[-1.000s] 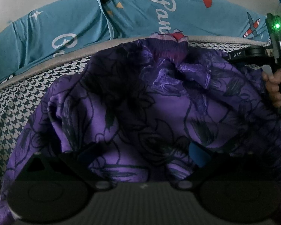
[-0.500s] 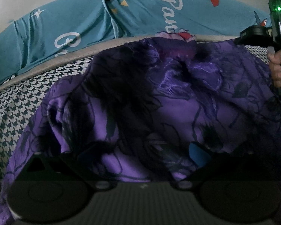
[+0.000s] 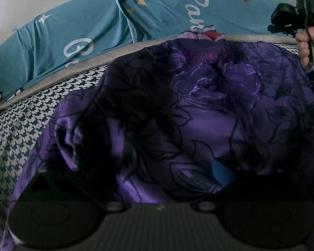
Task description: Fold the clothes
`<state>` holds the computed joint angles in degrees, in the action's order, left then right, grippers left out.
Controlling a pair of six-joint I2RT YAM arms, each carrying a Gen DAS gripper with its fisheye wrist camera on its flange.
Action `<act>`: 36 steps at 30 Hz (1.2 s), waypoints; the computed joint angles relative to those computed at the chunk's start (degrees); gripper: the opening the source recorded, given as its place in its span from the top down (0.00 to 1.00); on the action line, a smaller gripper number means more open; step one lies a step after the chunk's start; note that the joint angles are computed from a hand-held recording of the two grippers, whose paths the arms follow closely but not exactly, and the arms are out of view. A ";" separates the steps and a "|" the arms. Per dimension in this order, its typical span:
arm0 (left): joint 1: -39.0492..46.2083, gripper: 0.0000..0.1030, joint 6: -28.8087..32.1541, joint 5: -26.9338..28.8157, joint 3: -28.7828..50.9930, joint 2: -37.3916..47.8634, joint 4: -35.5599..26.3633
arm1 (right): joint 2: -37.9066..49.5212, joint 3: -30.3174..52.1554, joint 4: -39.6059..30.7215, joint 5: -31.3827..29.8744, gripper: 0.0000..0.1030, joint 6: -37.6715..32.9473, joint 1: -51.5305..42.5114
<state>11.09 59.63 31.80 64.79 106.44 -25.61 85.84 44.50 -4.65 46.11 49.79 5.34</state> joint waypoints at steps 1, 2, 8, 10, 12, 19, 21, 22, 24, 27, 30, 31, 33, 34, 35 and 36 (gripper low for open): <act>-0.01 0.00 -0.01 0.02 0.14 0.07 -0.17 | -0.48 -0.54 1.00 -2.87 0.97 -1.09 -0.78; -0.02 0.00 -0.01 0.04 0.28 0.14 -0.35 | -0.89 -0.97 1.75 -5.62 0.97 -2.13 -1.53; 0.03 0.00 -0.04 0.35 1.31 0.57 -1.74 | -5.98 -3.80 2.06 -18.10 0.66 -4.65 -4.39; 0.28 0.00 0.08 0.75 1.65 0.58 -2.44 | -7.31 -4.25 0.66 -18.74 0.60 -6.01 -3.96; 0.35 0.00 0.08 0.81 1.76 0.55 -2.50 | -8.67 -4.67 -0.87 -19.50 0.57 -7.30 -3.50; 0.19 0.00 -0.25 0.54 0.29 -0.24 -0.77 | -8.38 -5.90 -5.68 -20.93 0.46 -9.14 2.96; 0.14 0.00 -0.10 0.21 -0.67 -0.59 0.57 | -6.04 -5.76 -5.72 -17.96 0.47 -10.05 5.69; 0.10 0.00 -0.08 -0.09 -1.31 -0.80 1.50 | -4.68 -5.40 -5.79 -15.57 0.54 -10.90 7.22; -0.13 0.00 -0.32 -0.54 -2.36 -1.04 3.53 | -2.32 -4.08 -5.81 -12.66 0.79 -13.28 9.00; -0.62 0.00 -1.17 -1.03 -3.35 -1.13 6.17 | -0.89 -3.86 -3.89 -10.21 0.91 -13.16 9.81; -1.13 0.00 -2.35 -1.44 -3.10 -0.81 7.09 | 0.57 -2.87 -2.25 -6.34 0.95 -13.32 10.09; -1.35 0.00 -2.78 -1.62 -3.21 -0.78 7.86 | 1.09 -2.37 -1.75 -4.89 0.95 -13.43 10.13; -1.81 0.00 -3.73 -2.08 -3.78 -0.87 9.87 | 2.10 -1.37 -0.66 -2.07 0.96 -13.64 10.14; -2.11 0.00 -4.36 -2.51 -4.06 -0.91 10.94 | 2.31 -0.83 0.00 -0.93 0.96 -13.04 9.76; -2.42 0.00 -4.99 -2.97 -4.33 -0.93 12.00 | 2.56 -0.29 0.63 0.23 0.96 -12.43 9.41; -2.72 0.00 -5.60 -3.43 -4.58 -0.95 13.04 | 2.89 0.16 1.03 1.58 0.96 -11.79 9.18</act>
<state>8.37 54.03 28.37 60.21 105.49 -12.58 88.73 44.66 -3.63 47.69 38.00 14.52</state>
